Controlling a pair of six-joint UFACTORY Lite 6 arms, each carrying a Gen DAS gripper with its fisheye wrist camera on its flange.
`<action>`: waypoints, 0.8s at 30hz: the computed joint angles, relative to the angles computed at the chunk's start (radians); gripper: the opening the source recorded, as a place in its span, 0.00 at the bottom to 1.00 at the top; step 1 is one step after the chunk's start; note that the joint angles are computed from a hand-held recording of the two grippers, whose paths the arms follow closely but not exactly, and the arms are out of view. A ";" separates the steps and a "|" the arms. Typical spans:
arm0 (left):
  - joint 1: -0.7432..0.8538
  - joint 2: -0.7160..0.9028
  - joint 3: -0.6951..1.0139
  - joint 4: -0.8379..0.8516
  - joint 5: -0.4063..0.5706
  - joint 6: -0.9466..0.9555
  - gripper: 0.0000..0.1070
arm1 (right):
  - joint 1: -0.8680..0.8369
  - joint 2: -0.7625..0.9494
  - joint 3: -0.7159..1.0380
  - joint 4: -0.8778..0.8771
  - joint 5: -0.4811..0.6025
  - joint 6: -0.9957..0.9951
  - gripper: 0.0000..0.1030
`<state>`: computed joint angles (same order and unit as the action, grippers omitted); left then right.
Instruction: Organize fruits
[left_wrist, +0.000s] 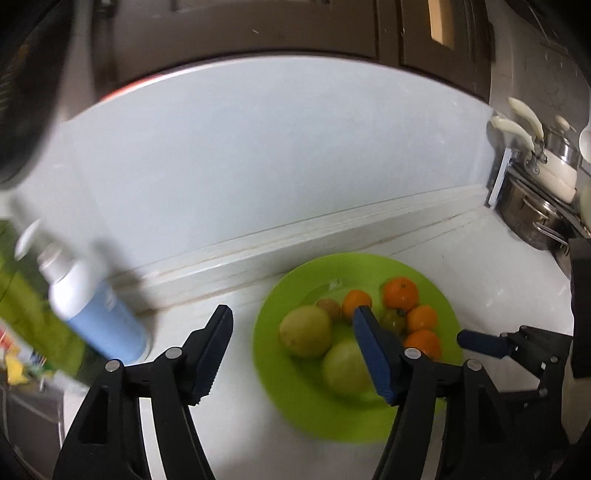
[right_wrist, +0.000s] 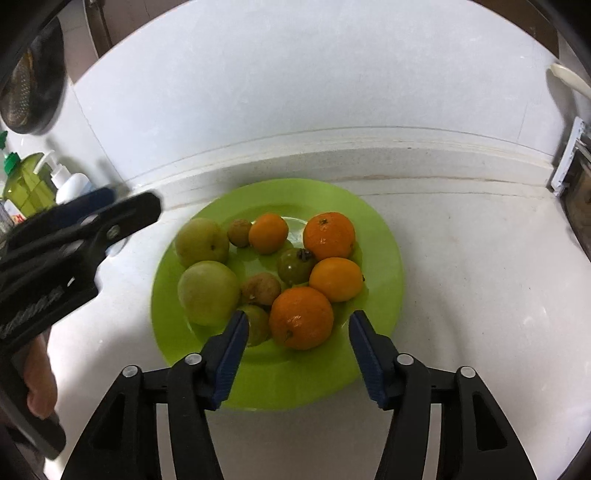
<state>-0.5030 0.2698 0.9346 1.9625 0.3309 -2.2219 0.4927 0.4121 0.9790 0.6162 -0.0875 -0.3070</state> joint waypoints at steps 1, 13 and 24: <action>-0.011 -0.038 -0.042 -0.004 0.016 -0.011 0.64 | 0.012 -0.025 -0.028 0.033 -0.014 -0.025 0.57; -0.253 -0.625 -0.530 -0.287 0.230 0.078 0.82 | 0.398 -0.463 -0.383 0.844 -0.383 -0.578 0.76; -0.748 -0.976 -0.704 -0.720 0.636 0.269 0.86 | 0.814 -0.694 -0.514 1.232 -0.793 -0.637 0.82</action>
